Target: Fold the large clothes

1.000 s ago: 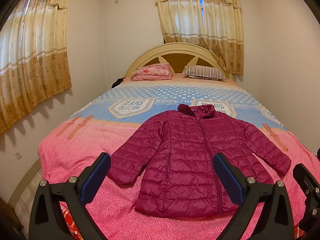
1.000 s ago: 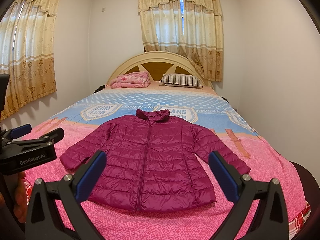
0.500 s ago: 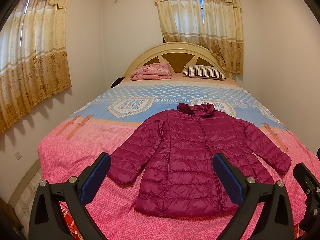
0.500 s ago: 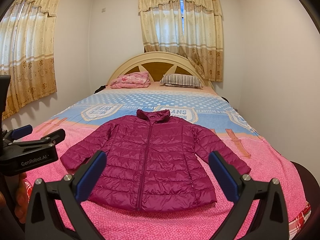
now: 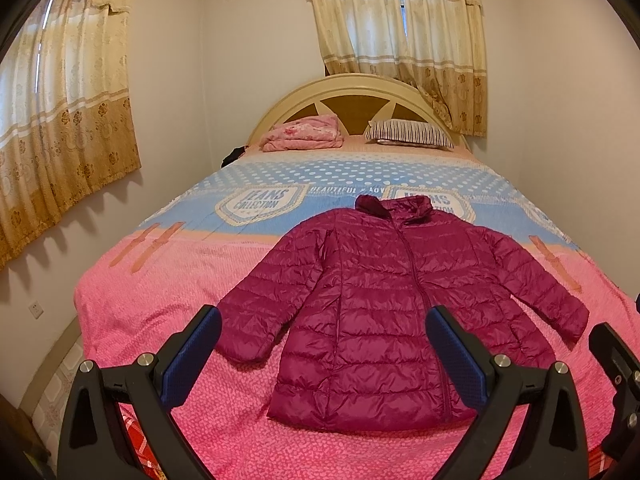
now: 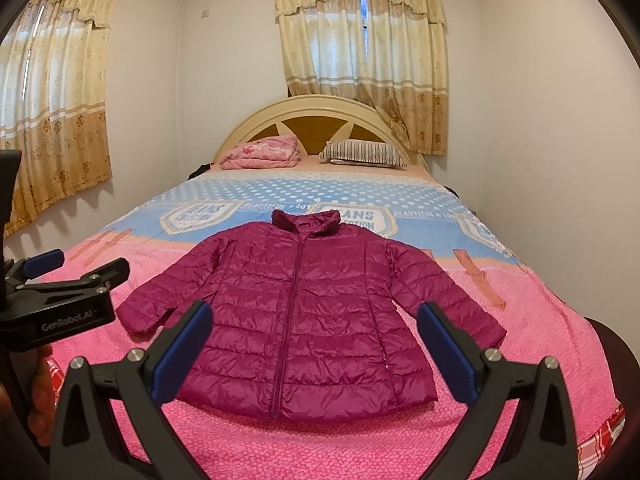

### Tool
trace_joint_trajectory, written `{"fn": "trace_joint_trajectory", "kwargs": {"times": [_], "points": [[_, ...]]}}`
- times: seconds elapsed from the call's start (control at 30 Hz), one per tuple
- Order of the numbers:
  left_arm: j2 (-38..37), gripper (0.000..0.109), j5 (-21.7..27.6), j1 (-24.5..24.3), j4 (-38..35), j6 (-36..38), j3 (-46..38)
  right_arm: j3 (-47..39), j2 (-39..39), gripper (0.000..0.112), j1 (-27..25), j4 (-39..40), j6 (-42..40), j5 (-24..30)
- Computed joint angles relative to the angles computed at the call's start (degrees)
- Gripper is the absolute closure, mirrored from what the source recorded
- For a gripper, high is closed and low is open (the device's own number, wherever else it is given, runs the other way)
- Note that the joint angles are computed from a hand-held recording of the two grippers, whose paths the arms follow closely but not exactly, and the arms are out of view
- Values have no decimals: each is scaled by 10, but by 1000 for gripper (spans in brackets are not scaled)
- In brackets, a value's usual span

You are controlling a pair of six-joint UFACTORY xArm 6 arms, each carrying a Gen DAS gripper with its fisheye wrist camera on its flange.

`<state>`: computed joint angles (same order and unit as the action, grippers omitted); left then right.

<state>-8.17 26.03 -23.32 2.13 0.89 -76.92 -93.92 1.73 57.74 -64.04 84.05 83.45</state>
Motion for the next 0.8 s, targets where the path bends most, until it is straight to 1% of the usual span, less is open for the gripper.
{"fn": "trace_joint_trajectory", "kwargs": {"times": [0.17,0.2,0.37,0.47,0.57,0.6,0.67,0.7,0.77,0.8], "points": [[37,7,4,1,3,12,-21,41,-19,9,-27,21,12,-22],[48,7,5,1,13,7,-29,51,-23,9,-36,29,15,-26],[117,7,19,-5,13,24,-79,100,-48,9,-72,55,31,-44],[160,7,24,-10,19,31,-115,146,-74,9,-99,74,49,-59],[218,7,41,-19,20,43,-173,195,-104,9,-133,95,68,-72],[233,7,45,-22,22,43,-190,220,-122,9,-151,109,76,-77],[278,7,62,-28,35,41,-244,253,-147,9,-174,123,92,-85],[295,7,63,-30,37,43,-265,275,-162,9,-190,131,102,-91],[333,7,66,-34,60,35,-310,316,-193,9,-223,149,115,-100],[363,7,75,-37,73,31,-348,329,-203,9,-235,155,118,-103]]}}
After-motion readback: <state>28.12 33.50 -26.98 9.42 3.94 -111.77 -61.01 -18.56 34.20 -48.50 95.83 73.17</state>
